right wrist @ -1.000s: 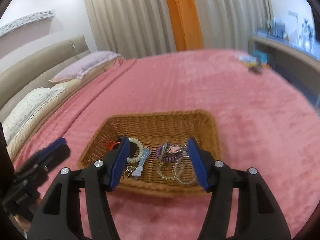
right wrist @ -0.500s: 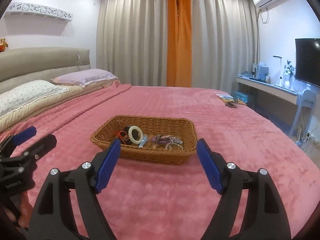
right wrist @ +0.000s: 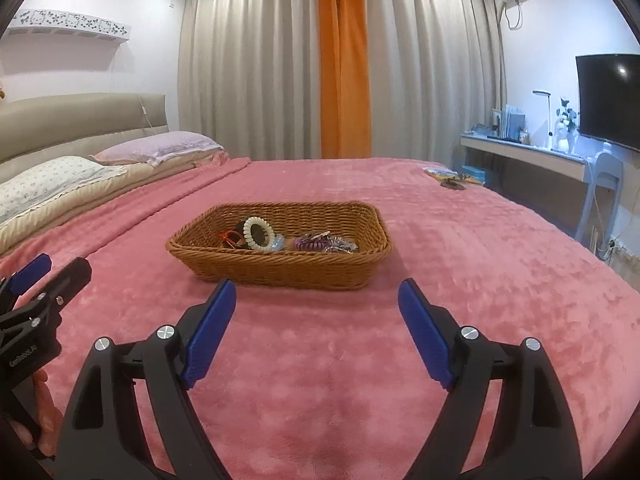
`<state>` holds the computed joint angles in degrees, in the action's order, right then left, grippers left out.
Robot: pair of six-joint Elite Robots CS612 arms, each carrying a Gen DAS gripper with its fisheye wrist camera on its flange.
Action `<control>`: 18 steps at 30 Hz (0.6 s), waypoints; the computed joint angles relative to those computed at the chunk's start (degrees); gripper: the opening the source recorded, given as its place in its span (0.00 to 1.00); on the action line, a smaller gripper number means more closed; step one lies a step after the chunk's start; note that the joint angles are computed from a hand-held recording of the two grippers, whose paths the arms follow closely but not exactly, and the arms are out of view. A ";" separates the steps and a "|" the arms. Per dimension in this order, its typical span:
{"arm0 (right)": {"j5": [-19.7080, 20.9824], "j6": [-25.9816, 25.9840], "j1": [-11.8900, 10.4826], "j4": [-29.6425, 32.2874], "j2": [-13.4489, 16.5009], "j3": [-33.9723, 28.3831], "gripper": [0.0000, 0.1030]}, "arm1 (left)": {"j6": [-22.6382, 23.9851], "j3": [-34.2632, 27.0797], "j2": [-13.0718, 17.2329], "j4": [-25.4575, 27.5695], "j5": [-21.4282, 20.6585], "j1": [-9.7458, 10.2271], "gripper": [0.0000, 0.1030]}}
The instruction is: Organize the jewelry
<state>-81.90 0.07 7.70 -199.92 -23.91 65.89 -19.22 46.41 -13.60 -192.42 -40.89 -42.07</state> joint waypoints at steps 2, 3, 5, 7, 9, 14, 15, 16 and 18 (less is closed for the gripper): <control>-0.58 -0.49 0.14 -1.15 0.18 0.20 0.77 | 1.34 -0.62 0.51 -0.71 0.56 -0.21 0.92; -0.87 -0.57 0.21 -1.61 0.18 0.33 0.77 | 2.02 -1.14 0.81 -0.91 0.78 -0.29 0.92; -1.26 -0.86 0.31 -2.63 0.23 0.60 0.77 | 3.86 -1.88 1.30 -1.54 1.54 -0.52 0.92; -1.34 -1.12 0.37 -2.72 0.21 0.72 0.77 | 4.75 -2.42 1.58 -1.41 1.95 -0.67 0.92; -1.00 -1.22 0.30 -2.26 0.22 0.62 0.77 | 5.14 -2.75 1.73 -0.85 2.11 -0.74 0.92; -0.53 -1.17 0.17 -2.17 0.28 0.57 0.77 | 4.83 -2.90 1.75 0.22 1.98 -0.72 0.93; -0.59 -1.30 0.18 -2.22 0.27 0.60 0.77 | 4.61 -2.70 1.66 0.28 2.07 -0.72 0.93; -0.62 -1.40 0.21 -2.26 0.23 0.65 0.77 | 4.45 -2.64 1.63 0.30 2.17 -0.71 0.93; -0.66 -1.63 0.24 -2.26 0.24 0.65 0.77 | 4.33 -2.58 1.57 0.34 2.09 -0.68 0.93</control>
<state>-82.56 -1.56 7.93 -202.17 -23.67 66.54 -14.89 43.83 -12.03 -192.07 -38.80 -42.75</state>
